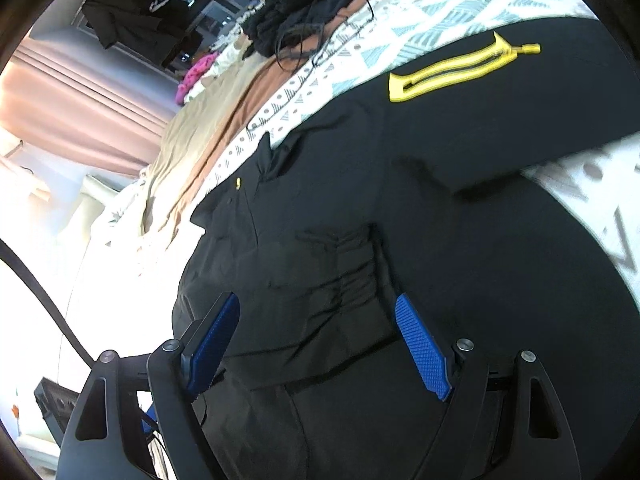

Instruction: Fold large clothes

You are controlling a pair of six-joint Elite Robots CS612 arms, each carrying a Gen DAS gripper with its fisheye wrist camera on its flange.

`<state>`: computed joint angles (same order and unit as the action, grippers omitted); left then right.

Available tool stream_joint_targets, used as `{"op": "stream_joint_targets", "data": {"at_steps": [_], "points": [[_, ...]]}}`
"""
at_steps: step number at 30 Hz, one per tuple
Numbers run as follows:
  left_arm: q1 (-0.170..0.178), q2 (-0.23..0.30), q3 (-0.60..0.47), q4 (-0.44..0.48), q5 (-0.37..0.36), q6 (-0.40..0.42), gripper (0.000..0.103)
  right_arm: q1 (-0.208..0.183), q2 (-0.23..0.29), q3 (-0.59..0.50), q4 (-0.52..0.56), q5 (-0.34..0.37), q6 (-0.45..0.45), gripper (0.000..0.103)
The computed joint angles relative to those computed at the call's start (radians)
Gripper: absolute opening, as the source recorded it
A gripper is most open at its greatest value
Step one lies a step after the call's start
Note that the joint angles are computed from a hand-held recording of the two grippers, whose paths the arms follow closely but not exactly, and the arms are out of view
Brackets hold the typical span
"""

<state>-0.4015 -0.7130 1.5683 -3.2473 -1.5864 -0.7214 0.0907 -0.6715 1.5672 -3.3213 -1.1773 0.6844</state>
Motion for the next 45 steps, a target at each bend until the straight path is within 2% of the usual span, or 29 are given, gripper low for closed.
{"op": "stream_joint_targets", "data": {"at_steps": [2,6,7,11,13,15,17,20,22,25,33,39,40,43,45], "points": [[0.003,-0.011,0.028,-0.002,0.051,0.009,0.103,0.003,-0.002,-0.003,0.032,-0.006,-0.005,0.079],[0.019,-0.007,0.053,-0.033,0.09,0.004,0.103,0.012,-0.008,-0.002,0.08,-0.027,-0.014,0.077],[0.024,-0.006,0.058,-0.035,0.1,-0.003,0.103,0.012,-0.007,-0.002,0.086,-0.019,-0.011,0.073],[0.052,0.004,0.062,-0.013,0.117,-0.022,0.085,0.007,0.01,-0.019,0.116,0.06,0.025,0.058],[0.064,0.009,0.062,-0.005,0.121,-0.034,0.08,0.002,0.024,-0.037,0.134,0.09,0.037,0.051],[0.079,0.013,0.07,-0.008,0.121,-0.045,0.073,0.0,0.039,-0.059,0.147,0.086,0.046,0.041],[0.09,0.018,0.068,0.002,0.123,-0.054,0.065,-0.002,0.049,-0.076,0.149,0.061,0.051,0.022],[0.103,0.031,0.056,0.021,0.112,-0.063,0.052,-0.007,0.073,-0.104,0.12,0.059,0.076,0.009],[0.108,0.04,0.039,0.056,0.113,-0.054,0.048,-0.005,0.076,-0.116,0.109,0.026,0.052,0.006],[0.118,0.055,0.021,0.091,0.091,-0.068,0.036,-0.006,0.083,-0.138,0.087,-0.005,0.034,0.005],[0.117,0.067,0.003,0.116,0.109,-0.07,0.035,-0.011,0.121,-0.239,0.137,-0.052,-0.014,0.004],[0.116,0.07,0.001,0.12,0.121,-0.067,0.035,0.0,0.16,-0.336,0.168,-0.108,-0.007,0.004],[0.115,0.071,0.0,0.121,0.126,-0.065,0.035,0.013,0.173,-0.348,0.163,-0.124,0.004,0.004],[0.115,0.073,-0.003,0.122,0.134,-0.067,0.035,0.022,0.199,-0.388,0.186,-0.137,0.005,0.005],[0.115,0.074,-0.006,0.123,0.138,-0.075,0.035,0.024,0.192,-0.366,0.203,-0.152,0.022,0.005]]}}
